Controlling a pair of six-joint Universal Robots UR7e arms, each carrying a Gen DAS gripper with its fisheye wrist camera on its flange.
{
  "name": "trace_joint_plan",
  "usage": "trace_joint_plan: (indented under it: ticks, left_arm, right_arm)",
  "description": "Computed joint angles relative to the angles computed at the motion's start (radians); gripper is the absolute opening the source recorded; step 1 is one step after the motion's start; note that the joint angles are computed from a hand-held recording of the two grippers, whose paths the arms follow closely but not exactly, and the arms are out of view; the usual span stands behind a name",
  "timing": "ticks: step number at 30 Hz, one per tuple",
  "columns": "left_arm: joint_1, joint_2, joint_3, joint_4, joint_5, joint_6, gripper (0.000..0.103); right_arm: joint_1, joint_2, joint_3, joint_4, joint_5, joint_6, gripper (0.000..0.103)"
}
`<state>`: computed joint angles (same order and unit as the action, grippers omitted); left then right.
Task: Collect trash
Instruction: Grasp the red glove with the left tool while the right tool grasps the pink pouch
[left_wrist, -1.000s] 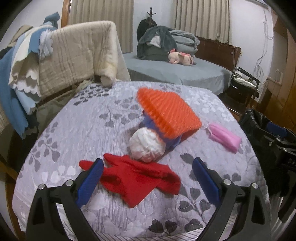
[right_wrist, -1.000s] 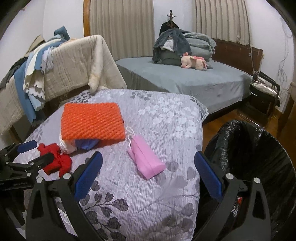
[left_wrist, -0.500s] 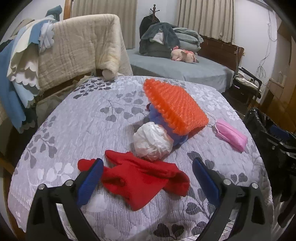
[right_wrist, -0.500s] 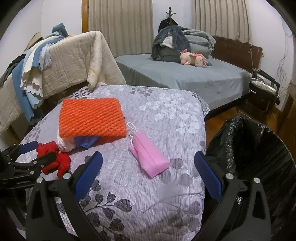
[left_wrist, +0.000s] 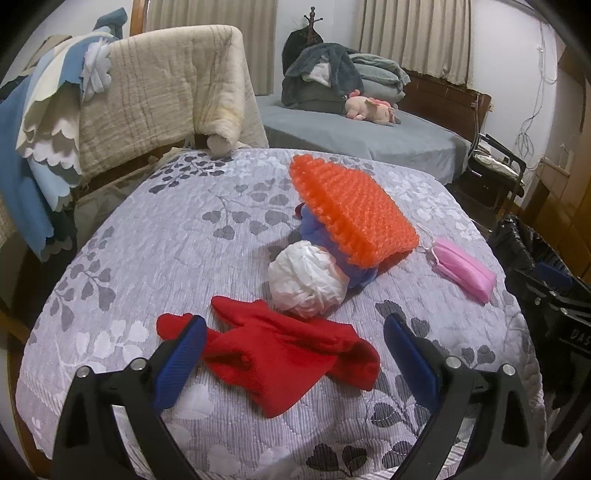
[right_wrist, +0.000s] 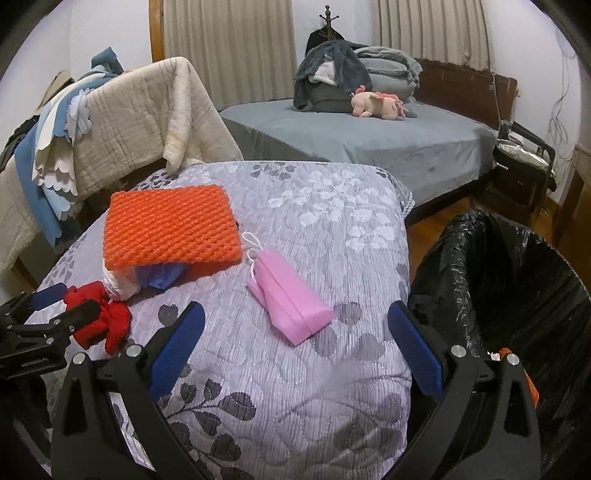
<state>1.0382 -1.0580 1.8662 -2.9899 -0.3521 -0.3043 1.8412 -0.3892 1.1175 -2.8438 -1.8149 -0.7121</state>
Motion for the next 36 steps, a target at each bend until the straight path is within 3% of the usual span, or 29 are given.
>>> trace_joint_plan:
  ticks: [10,17,22,27,28,30,33,36]
  left_arm:
    - [0.026,0.0,-0.014,0.076,-0.012,-0.078,0.094]
    - [0.048,0.003,-0.034,0.165,-0.038,-0.146,0.094]
    - [0.055,0.009,-0.049,0.204,-0.047,-0.172,0.08]
    - [0.055,0.012,-0.05,0.204,-0.043,-0.16,0.055]
    - [0.056,0.013,-0.053,0.202,-0.043,-0.156,0.047]
    - [0.055,0.01,-0.049,0.191,-0.051,-0.158,0.04]
    - [0.054,0.006,-0.045,0.19,-0.053,-0.174,0.031]
    - [0.049,-0.003,-0.038,0.185,-0.055,-0.184,0.023]
  right_arm:
    - [-0.006,0.061,-0.076,0.044,-0.015,-0.036,0.097]
    - [-0.003,0.109,-0.175,0.138,-0.041,-0.005,0.096]
    - [0.003,0.151,-0.255,0.2,-0.072,-0.015,0.094]
    - [0.006,0.194,-0.339,0.32,-0.11,-0.008,0.062]
    - [0.006,0.191,-0.331,0.313,-0.108,-0.012,0.059]
    - [0.005,0.181,-0.316,0.314,-0.087,-0.021,0.037]
    - [0.005,0.162,-0.3,0.344,-0.063,-0.017,0.027]
    - [0.007,0.131,-0.256,0.336,-0.045,-0.007,0.026]
